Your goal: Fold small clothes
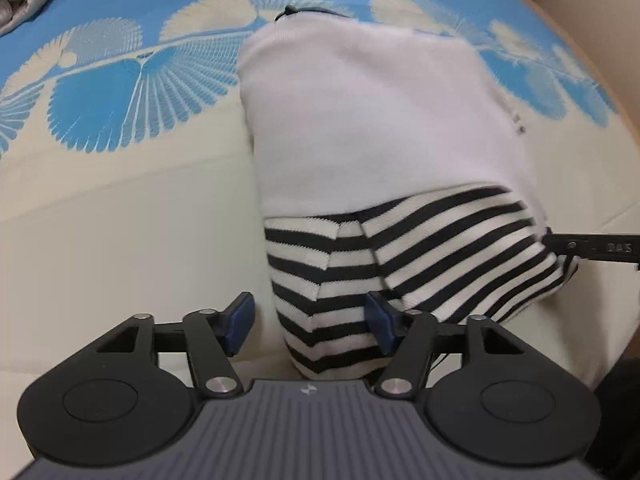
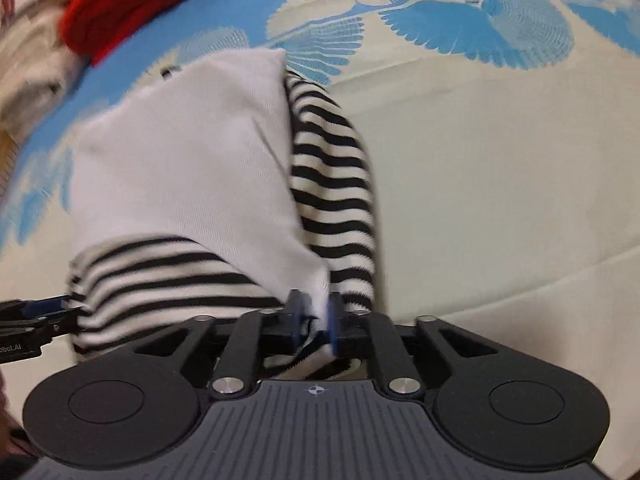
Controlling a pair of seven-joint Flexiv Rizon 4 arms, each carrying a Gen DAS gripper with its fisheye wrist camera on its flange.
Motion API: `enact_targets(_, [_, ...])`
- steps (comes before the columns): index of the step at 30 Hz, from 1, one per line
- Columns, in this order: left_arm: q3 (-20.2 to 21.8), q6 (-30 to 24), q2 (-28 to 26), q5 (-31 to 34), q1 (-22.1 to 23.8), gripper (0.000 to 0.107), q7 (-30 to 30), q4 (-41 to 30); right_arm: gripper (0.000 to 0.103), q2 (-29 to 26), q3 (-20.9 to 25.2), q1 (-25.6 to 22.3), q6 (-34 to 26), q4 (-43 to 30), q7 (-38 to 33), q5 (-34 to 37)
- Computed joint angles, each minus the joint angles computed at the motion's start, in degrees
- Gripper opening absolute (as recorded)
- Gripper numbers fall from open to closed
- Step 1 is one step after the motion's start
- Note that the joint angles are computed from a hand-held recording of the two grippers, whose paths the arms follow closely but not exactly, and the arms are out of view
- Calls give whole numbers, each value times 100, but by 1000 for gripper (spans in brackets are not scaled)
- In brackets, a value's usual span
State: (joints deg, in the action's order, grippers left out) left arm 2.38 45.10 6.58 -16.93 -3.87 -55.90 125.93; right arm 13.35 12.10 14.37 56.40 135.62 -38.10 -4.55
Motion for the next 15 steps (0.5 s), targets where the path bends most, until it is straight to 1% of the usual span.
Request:
enact_targets(1, [-7,59,32,26,1,72,-59,0,40,6,46,-40,-264,-32,74,-205])
enact_targets(2, [-7,188,97,43,-4,72,-146,37,42,39,80,-72,-497,-45,142,-369])
enact_targets(3, [-9,389,189,79,-14,72,-260,98,43,85,101,-105,-621,-27,220,-490])
enact_targets(4, [-3,673,328,86,-40,76,-363,207,43,165,131,-159,-659,17,361,-636])
enact_targets(5, [15,900,495,55,-84,84,-405,316,43,309,205,-253,-619,97,610,-899])
enact_targets(6, [47,1066,636,-22,-147,86,-340,398,43,453,252,-332,-477,205,756,-1139])
enact_targets(8, [79,1356,955,-30,-262,91,-174,531,51,786,341,-471,-157,388,876,-1634])
enact_targets(9, [83,1518,1166,36,-316,91,-113,624,63,975,419,-567,-55,468,932,-1938])
enact_targets(10, [84,1642,1334,68,-374,91,-87,698,76,1150,514,-653,-74,513,995,-2212])
enact_targets(11, [122,1699,1591,72,-449,92,-60,806,80,1331,599,-699,-153,539,1025,-2417])
enact_targets(12, [106,1657,1843,119,-480,92,-159,886,83,1526,664,-689,-225,573,1008,-2525])
enact_targets(14, [150,1404,2350,155,-533,92,-372,1051,84,1927,758,-567,-375,656,925,-2497])
enact_targets(15, [161,1285,2581,173,-550,92,-505,1141,87,2084,790,-508,-454,685,895,-2444])
